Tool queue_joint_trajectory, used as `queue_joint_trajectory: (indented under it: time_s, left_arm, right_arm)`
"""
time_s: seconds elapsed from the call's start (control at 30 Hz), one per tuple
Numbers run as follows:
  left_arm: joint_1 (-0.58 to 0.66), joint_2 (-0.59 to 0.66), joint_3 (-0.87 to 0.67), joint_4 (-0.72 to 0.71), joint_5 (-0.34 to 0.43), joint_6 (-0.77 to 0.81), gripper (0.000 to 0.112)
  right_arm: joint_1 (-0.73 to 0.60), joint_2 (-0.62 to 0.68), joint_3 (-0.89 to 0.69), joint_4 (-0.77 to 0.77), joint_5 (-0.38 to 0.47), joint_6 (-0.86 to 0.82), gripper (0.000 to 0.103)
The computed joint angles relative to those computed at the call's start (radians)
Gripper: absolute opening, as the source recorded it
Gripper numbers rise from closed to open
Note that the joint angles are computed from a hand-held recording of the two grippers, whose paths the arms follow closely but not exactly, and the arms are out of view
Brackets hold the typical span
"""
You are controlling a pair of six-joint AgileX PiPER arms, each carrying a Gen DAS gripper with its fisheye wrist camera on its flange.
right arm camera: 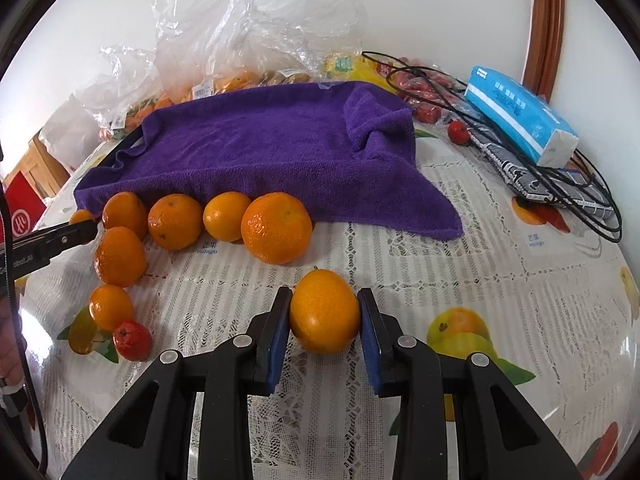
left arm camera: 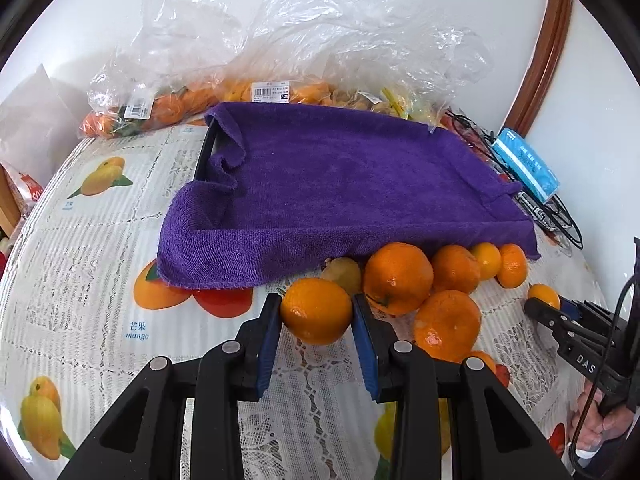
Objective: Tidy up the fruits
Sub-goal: 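Lift both held oranges and carry them over the purple towel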
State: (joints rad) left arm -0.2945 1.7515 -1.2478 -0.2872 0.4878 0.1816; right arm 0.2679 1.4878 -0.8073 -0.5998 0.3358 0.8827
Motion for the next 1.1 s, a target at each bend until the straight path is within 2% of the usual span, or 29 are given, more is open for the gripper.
queue_joint_trajectory:
  time_s: [0.27,0.47,0.7,0.97,1.1]
  left_arm:
    - [0.015,-0.100,0.031,0.009,0.024,-0.018,0.033]
    - [0.010,-0.122,-0.024,0.041,0.043,-0.071,0.033]
    - [-0.006,-0.023,-0.188,0.063,0.072,-0.117,0.033]
    - [-0.025,0.134,-0.419,0.135,0.139,-0.201,0.033]
    - [-0.036,0.200,-0.484,0.163,0.141,-0.233,0.033]
  right_arm:
    - [0.038,-0.082,-0.028,-0.059,0.051,0.062,0.033]
    - [0.044,-0.070,-0.146,-0.014,0.086,0.006,0.033]
    - [0.013,0.038,-0.320,0.069,0.111,-0.110,0.033]
    - [-0.057,0.149,-0.479,0.195,0.100,-0.281,0.033]
    - [-0.095,0.194,-0.514,0.255,0.069,-0.343,0.033]
